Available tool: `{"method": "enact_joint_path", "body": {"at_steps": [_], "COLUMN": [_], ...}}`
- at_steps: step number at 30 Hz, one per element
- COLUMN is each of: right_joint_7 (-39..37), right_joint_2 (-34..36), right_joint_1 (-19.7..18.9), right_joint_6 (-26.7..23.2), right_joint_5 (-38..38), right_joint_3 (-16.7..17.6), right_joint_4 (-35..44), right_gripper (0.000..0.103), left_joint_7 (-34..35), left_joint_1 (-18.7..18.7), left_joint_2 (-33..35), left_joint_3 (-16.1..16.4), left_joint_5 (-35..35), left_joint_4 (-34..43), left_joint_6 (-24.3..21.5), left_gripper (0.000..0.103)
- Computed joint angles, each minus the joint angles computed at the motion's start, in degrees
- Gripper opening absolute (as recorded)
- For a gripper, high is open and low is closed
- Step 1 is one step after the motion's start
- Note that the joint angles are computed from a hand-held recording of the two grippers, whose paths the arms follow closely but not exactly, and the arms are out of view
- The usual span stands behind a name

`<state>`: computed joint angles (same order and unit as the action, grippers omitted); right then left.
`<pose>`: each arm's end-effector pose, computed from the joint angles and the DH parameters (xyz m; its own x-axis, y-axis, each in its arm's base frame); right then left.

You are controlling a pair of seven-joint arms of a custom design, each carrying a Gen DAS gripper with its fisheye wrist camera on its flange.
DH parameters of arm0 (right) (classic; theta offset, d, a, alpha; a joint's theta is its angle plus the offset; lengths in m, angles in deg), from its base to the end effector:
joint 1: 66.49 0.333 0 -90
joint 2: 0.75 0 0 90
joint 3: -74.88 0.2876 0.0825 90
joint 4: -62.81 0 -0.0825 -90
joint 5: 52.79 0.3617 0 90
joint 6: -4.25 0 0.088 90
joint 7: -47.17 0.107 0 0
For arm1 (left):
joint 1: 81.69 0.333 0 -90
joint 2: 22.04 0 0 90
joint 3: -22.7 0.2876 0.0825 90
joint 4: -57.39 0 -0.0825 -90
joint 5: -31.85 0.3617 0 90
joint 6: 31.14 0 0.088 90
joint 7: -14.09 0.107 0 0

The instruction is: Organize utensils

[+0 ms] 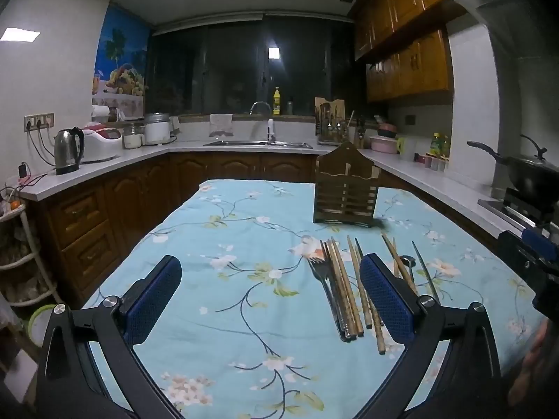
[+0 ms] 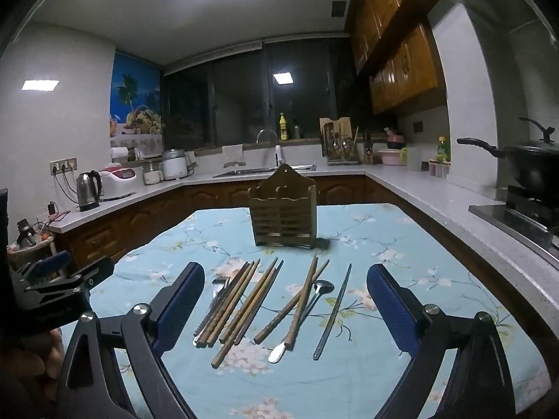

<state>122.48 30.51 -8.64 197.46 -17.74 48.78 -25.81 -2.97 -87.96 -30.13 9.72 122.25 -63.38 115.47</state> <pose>0.5747 0.3744 0.5058 0.3865 -0.9199 -0.0670 -0.2484 -0.0338 -0.9681 0.4983 -0.1942 0.5103 0.3010 -0.9530 0.0352 -0.2796 -0.1235 -0.9522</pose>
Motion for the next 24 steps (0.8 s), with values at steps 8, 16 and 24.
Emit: {"method": "enact_joint_path", "body": {"at_steps": [8, 16, 24], "right_joint_7": [0.30, 1.89, 3.88], "right_joint_2": [-0.52, -0.59, -1.12], "right_joint_1": [-1.51, 2.07, 1.31], "right_joint_6": [-0.06, -1.08, -1.42], "right_joint_5": [-0.87, -1.05, -3.31], "right_joint_3": [1.84, -2.48, -1.96], "right_joint_4": [0.02, -0.47, -0.50], "right_gripper": [0.095, 0.095, 0.095], "left_joint_7": [-0.02, -0.16, 0.64], "left_joint_1": [-0.08, -0.07, 0.01], "left_joint_2": [0.03, 0.06, 0.55], "left_joint_3": [-0.06, 0.04, 0.24], "left_joint_5": [0.08, 0.08, -0.28], "left_joint_4": [0.00, -0.08, 0.21], "left_joint_6": [-0.34, 0.07, 0.57], "left_gripper": [0.103, 0.103, 0.103]}}
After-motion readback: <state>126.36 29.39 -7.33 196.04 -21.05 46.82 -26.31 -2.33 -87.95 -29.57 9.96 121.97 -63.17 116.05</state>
